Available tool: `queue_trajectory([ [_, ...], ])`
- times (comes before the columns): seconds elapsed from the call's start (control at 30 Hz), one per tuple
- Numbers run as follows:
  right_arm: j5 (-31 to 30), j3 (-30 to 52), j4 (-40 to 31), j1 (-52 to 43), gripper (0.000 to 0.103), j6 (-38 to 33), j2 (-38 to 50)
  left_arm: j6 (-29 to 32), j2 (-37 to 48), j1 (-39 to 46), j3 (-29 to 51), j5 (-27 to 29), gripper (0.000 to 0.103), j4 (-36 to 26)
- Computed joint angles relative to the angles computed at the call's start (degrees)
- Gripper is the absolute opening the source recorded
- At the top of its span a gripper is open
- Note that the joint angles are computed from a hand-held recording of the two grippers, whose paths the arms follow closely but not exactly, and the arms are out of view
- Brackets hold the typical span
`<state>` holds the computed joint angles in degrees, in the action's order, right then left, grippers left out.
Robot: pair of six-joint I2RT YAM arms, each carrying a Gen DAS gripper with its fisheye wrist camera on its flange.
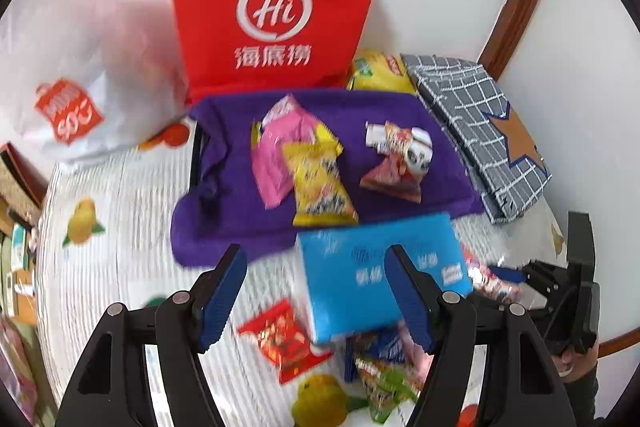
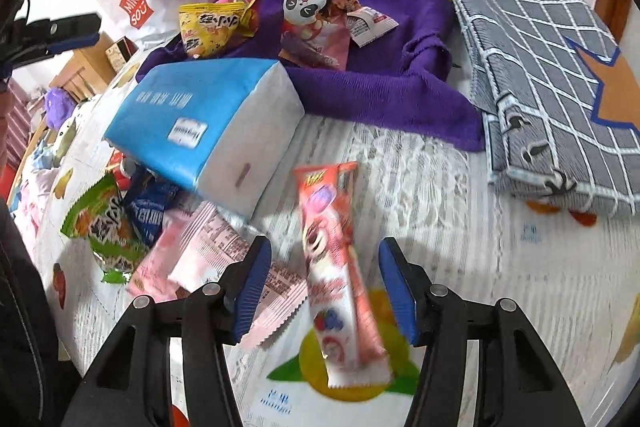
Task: Organize snacks
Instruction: 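Move both tools back over the loose snacks beside the blue tissue pack, then grasp the red candy packet with the left tool while the right grasps the pink lollipop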
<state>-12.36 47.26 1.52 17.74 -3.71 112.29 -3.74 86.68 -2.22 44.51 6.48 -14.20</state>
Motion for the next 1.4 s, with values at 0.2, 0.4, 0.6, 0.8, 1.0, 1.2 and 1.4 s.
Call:
queue_trajectory([
  [0.2, 10.8, -1.8, 7.5, 4.2, 0.028, 6.0, 1.1, -1.2, -3.5, 2.7, -8.0, -0.2, 0.069, 3.3],
  [0.4, 16.3, -8.2, 15.6, 6.1, 0.021, 9.6, -0.5, -2.3, 0.4, 6.3, -13.8, 1.1, 0.069, 10.4],
  [0.6, 18.3, -16.6, 25.4, 6.7, 0.021, 11.7, -2.5, -4.2, 7.8, 6.4, -16.5, 3.6, 0.068, 19.3],
  [0.8, 18.6, -18.3, 28.4, 6.5, 0.021, 12.4, -2.2, -6.1, 12.6, 2.3, -15.6, 1.1, 0.068, 23.2],
  [1.0, 17.3, -18.6, 29.0, 5.6, 0.022, 12.4, -2.1, -4.3, 13.1, -0.4, -16.5, -4.2, 0.056, 25.4],
  [1.2, 17.4, -18.6, 28.9, 5.6, 0.022, 12.1, -2.1, -0.6, 10.9, 3.5, -19.5, -5.0, 0.056, 26.5],
  [1.4, 17.3, -18.6, 29.1, 5.6, 0.022, 12.2, -2.0, 1.9, 14.5, 3.6, -17.0, -4.0, 0.056, 29.0],
])
